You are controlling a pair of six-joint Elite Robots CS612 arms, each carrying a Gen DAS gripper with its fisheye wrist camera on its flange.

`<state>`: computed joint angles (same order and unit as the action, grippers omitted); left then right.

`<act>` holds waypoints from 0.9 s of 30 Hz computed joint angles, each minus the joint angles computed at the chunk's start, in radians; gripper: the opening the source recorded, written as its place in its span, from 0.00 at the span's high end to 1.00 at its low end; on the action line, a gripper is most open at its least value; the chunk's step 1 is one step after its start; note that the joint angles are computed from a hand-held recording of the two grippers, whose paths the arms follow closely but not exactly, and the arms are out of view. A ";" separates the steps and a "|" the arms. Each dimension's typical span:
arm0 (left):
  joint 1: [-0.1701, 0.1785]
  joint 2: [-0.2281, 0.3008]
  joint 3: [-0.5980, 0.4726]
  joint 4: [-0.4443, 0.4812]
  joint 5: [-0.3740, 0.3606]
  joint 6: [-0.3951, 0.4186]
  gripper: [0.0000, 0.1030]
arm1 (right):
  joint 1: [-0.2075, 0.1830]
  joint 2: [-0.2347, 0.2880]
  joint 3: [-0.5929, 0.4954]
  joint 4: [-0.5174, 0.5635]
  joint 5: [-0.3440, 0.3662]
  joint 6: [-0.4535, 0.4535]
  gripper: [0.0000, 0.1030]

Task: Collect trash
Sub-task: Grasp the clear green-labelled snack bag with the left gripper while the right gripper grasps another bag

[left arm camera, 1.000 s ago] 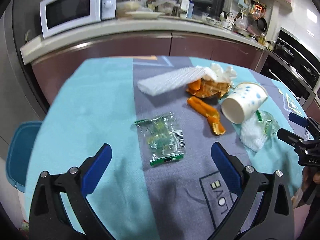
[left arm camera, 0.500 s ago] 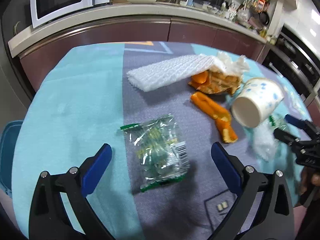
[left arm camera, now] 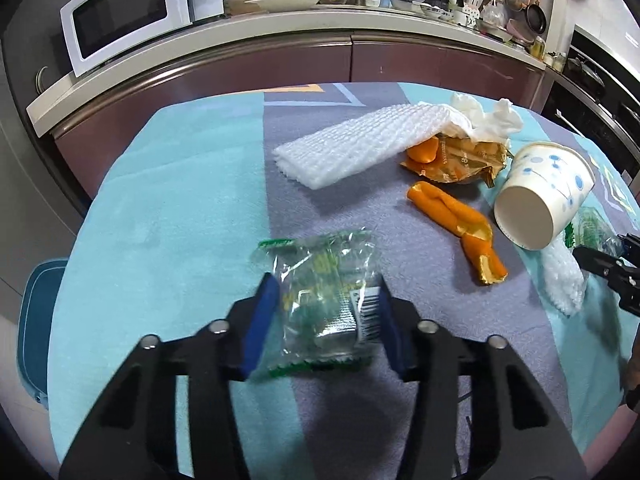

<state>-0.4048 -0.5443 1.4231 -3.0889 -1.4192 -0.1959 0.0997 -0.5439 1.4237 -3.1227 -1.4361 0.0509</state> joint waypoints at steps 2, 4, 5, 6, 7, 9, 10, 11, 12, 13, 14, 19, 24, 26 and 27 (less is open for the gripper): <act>0.000 -0.001 0.004 -0.009 -0.001 0.002 0.62 | -0.001 0.000 0.000 0.001 0.001 0.002 0.53; 0.001 -0.001 0.008 -0.026 -0.007 0.003 0.64 | -0.001 0.000 0.002 -0.005 0.002 0.004 0.55; 0.001 -0.001 0.011 -0.038 -0.010 0.009 0.65 | -0.001 -0.001 0.004 -0.008 0.002 0.004 0.55; 0.002 0.000 0.013 -0.048 -0.019 0.009 0.66 | -0.002 -0.001 0.005 -0.013 0.002 0.005 0.56; 0.002 -0.002 0.018 -0.057 -0.026 0.007 0.67 | -0.002 -0.001 0.006 -0.016 0.004 0.007 0.61; 0.003 -0.002 0.022 -0.075 -0.036 0.013 0.69 | -0.002 -0.001 0.006 -0.018 -0.007 0.008 0.66; 0.004 -0.002 0.022 -0.077 -0.041 0.011 0.69 | -0.003 0.000 0.006 -0.020 -0.003 0.010 0.66; 0.005 -0.002 0.023 -0.078 -0.046 0.008 0.70 | -0.004 0.000 0.006 -0.021 0.000 0.011 0.66; 0.006 -0.002 0.024 -0.084 -0.050 0.007 0.71 | -0.004 0.000 0.006 -0.021 -0.001 0.010 0.66; 0.007 -0.002 0.027 -0.095 -0.056 0.005 0.71 | -0.004 -0.001 0.007 -0.024 -0.002 0.012 0.66; 0.007 -0.004 0.032 -0.105 -0.058 0.002 0.71 | -0.004 -0.002 0.010 -0.029 -0.001 0.013 0.66; 0.012 -0.016 0.052 -0.159 -0.083 -0.008 0.72 | -0.005 -0.018 0.031 -0.063 0.001 0.012 0.67; 0.015 -0.031 0.074 -0.204 -0.100 -0.011 0.72 | -0.002 -0.044 0.063 -0.110 -0.015 0.000 0.67; 0.014 -0.041 0.089 -0.227 -0.093 -0.010 0.72 | 0.001 -0.057 0.077 -0.133 -0.018 -0.012 0.67; 0.016 -0.044 0.092 -0.235 -0.094 -0.010 0.72 | 0.003 -0.063 0.083 -0.143 -0.018 -0.020 0.67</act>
<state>-0.3883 -0.5885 1.5146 -3.3235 -1.5128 -0.2056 0.1028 -0.6071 1.5065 -3.2658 -1.4545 0.0309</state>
